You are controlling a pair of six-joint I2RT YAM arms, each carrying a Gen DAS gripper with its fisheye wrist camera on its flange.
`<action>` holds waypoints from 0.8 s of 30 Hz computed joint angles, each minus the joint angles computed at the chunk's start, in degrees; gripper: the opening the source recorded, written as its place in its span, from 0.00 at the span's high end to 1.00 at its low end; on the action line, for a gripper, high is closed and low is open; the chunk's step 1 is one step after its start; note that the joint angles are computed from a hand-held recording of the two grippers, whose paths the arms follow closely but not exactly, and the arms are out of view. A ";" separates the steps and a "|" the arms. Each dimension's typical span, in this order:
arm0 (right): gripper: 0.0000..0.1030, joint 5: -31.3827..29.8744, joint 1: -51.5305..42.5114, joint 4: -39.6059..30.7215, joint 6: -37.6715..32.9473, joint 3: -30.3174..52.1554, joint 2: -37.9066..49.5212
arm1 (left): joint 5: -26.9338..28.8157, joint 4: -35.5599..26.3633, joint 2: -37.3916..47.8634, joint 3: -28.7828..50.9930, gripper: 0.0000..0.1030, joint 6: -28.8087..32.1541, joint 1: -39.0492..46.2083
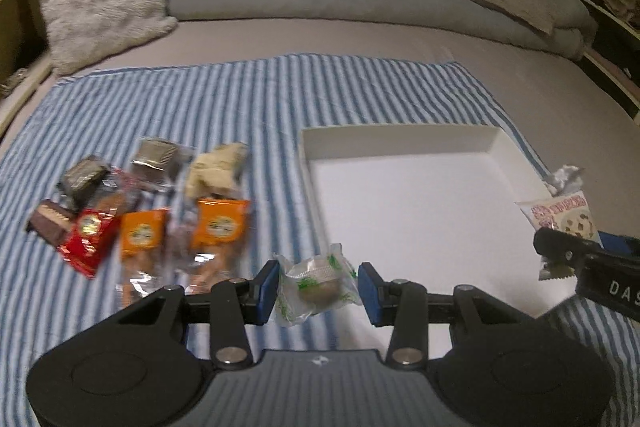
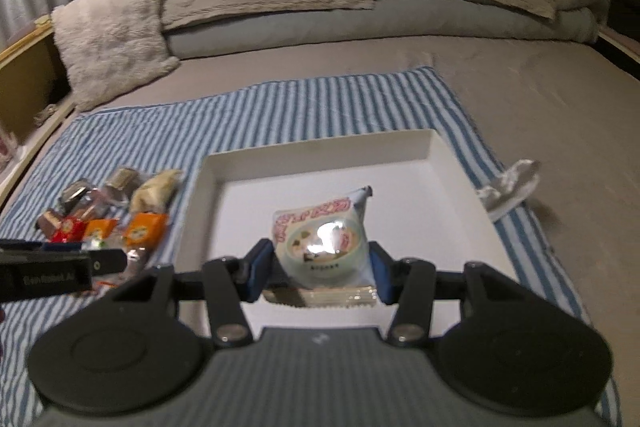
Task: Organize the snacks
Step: 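Open the left gripper over the tray while the right releases the cookie packet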
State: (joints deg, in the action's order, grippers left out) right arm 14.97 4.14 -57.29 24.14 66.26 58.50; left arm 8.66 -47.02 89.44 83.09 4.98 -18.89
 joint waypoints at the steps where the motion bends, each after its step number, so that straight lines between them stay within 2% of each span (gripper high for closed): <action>1: 0.45 -0.56 -1.30 0.08 -0.77 -0.44 -0.27 | -0.07 0.03 0.55 0.19 0.57 -0.62 -0.83; 11: 0.45 -4.84 -9.74 3.67 -6.91 -1.26 3.90 | -0.02 0.04 6.09 3.37 0.57 -5.88 -5.11; 14: 0.44 -5.55 -11.32 4.61 -8.05 -1.46 4.79 | 1.79 0.02 7.51 4.36 0.56 -7.53 -5.34; 16: 0.44 -5.47 -11.41 5.23 -7.72 -1.44 5.27 | 3.04 0.41 8.05 4.56 0.54 -8.41 -5.38; 18: 0.34 -5.66 -11.83 6.29 -7.35 -1.88 5.33 | 3.27 -0.56 8.96 5.56 0.44 -8.25 -5.68; 20: 0.29 -5.85 -12.28 5.70 -6.92 -1.45 6.18 | 2.56 -0.85 9.25 5.73 0.38 -7.56 -6.10; 24: 0.29 -5.62 -12.54 3.80 -7.52 -0.94 7.11 | 0.64 -1.78 9.57 5.80 0.36 -5.96 -6.41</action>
State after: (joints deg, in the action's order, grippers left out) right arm 9.35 -8.40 -53.49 16.62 65.32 65.61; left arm 9.29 -48.79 99.01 88.89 -0.98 -25.30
